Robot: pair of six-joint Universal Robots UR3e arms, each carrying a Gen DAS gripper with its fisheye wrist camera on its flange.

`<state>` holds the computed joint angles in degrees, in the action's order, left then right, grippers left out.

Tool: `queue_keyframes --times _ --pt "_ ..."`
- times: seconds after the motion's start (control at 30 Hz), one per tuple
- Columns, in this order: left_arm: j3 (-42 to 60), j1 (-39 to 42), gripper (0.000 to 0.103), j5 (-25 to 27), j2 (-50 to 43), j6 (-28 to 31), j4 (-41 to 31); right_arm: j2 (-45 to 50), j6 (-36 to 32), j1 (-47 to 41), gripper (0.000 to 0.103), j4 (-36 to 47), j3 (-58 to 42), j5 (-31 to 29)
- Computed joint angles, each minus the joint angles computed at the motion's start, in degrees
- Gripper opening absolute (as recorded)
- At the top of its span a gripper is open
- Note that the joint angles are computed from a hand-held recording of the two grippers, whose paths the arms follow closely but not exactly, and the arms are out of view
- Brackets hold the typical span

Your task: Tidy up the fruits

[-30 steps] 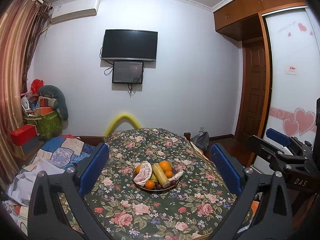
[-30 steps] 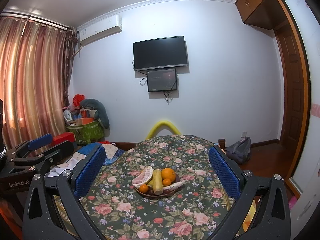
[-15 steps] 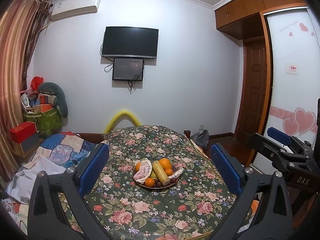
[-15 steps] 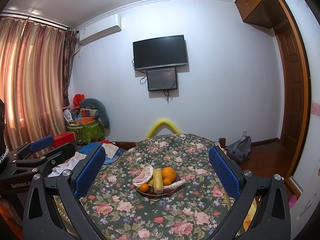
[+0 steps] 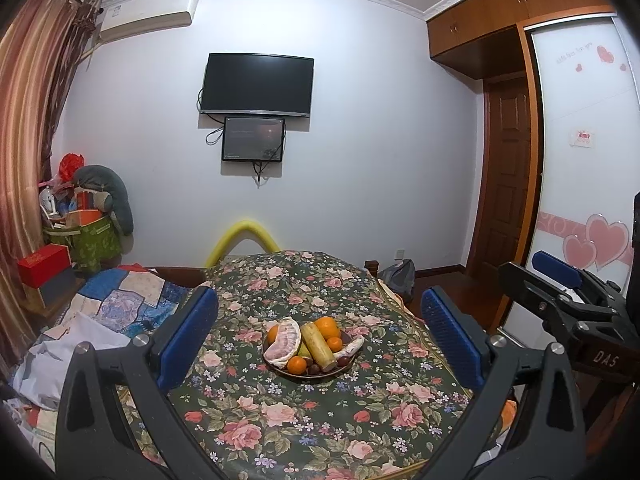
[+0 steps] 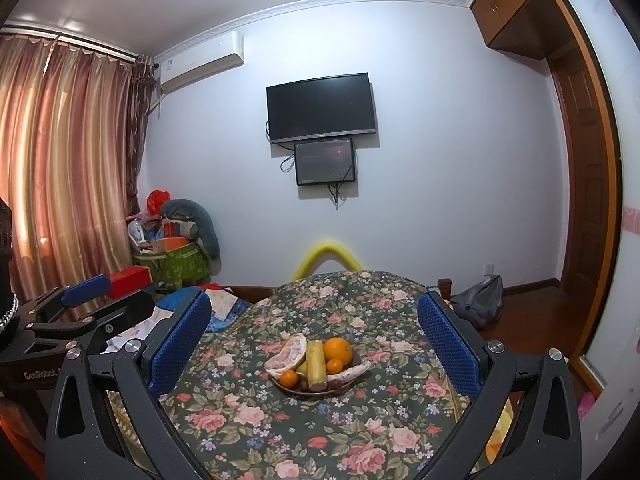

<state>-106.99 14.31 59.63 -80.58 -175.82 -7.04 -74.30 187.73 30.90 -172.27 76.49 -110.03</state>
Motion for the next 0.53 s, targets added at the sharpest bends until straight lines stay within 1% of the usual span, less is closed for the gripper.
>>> queue_keyframes --times 0.33,0.53 --pt "0.29 -0.50 0.103 0.15 -0.81 0.00 0.56 0.24 0.23 -0.24 0.103 0.43 -0.12 0.14" --pt "1.93 -1.02 0.103 0.92 -2.76 -0.07 0.08 0.70 0.91 -1.42 0.103 1.24 -0.43 1.51"
